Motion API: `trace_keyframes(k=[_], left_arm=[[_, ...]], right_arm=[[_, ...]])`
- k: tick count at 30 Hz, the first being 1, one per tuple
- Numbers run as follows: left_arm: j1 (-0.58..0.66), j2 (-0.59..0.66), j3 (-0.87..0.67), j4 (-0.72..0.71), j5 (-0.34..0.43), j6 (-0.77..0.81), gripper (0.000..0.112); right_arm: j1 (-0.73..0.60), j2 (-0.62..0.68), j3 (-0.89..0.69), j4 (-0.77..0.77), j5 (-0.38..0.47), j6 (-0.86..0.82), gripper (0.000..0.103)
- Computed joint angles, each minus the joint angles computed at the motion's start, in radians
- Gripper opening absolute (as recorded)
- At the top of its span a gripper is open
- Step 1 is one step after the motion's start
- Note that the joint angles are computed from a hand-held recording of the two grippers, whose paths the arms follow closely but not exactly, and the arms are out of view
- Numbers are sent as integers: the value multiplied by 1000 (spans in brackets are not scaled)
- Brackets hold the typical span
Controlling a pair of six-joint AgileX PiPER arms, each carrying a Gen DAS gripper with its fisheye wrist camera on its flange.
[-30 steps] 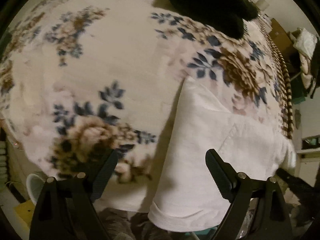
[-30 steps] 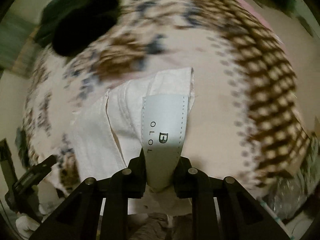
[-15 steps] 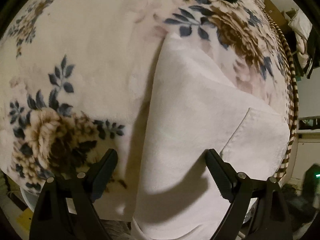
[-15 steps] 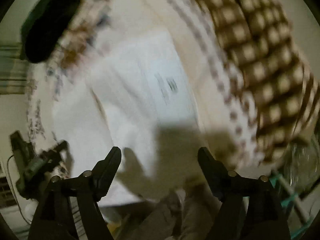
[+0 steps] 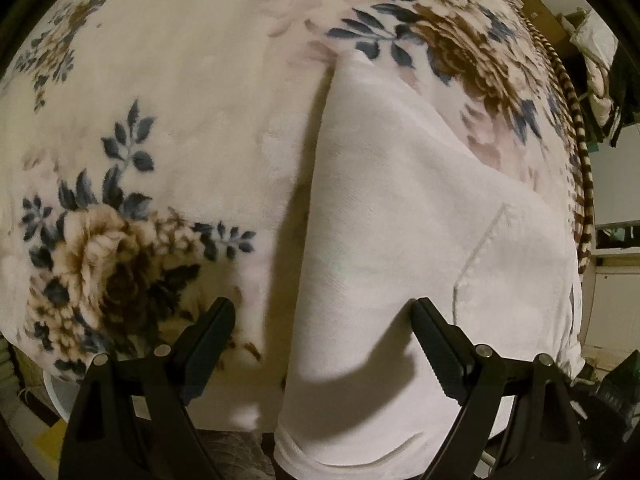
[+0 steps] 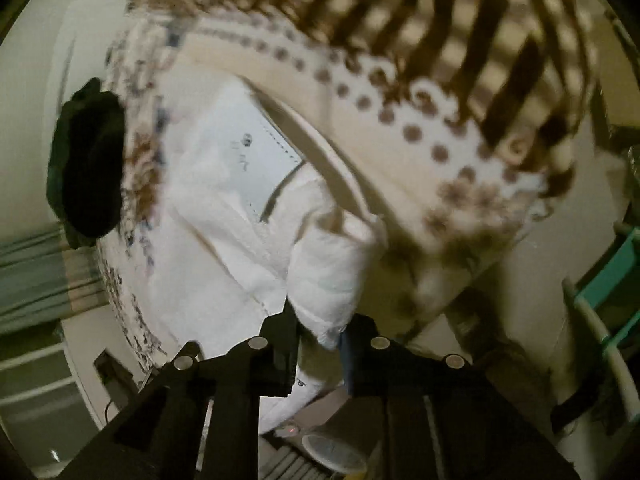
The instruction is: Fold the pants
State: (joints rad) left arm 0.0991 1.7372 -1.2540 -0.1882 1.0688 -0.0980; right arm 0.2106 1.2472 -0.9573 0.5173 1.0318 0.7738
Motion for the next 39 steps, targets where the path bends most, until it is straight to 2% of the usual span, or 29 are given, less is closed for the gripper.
trace_keyframes(k=[2,3,4,5,7,10,12,15,20,24,27,28,31,33,36,39], left_arm=[[1,-3,3,6,1,10,90],[-5,3,1,8,-1,4,90],[-3,10,-2,2,-2,9,90],[-1,12,-2,-7,-4,12,90],[4,12,2,-19,-9,21,90],[7,4,24,-40,-21,41,90],[15,8,34,-67,-19,67,90],[23,19,62,-117,-24,107,90],[33,21,88,-167,-27,143,90],[70,25,131,-246,-45,188,90],[95,11,162,-290,-64,208,88],[102,1,166,-310,-68,226,70],[97,-46,173,-306,-66,247,35],[86,-90,168,-297,-47,243,22],[89,-130,124,-286,0,229,17],[79,-160,40,-260,71,181,17]], right_arm=[[31,-2,-28,-56,47,38,18],[18,6,-22,-44,52,3,20],[6,20,8,-4,43,-48,28],[0,18,41,17,34,-72,42],[-55,38,106,131,-1,-203,48],[-97,28,233,337,-48,-473,69],[-63,67,244,376,-72,-550,69],[-26,128,255,470,-134,-658,78],[80,95,135,362,-170,-576,69],[108,99,107,275,-158,-529,70],[61,136,199,420,-215,-643,71],[56,132,203,434,-220,-651,69],[109,94,180,318,-240,-537,44],[132,71,155,258,-225,-453,37],[195,85,36,114,-190,-288,32],[187,67,-74,32,-93,-213,30]])
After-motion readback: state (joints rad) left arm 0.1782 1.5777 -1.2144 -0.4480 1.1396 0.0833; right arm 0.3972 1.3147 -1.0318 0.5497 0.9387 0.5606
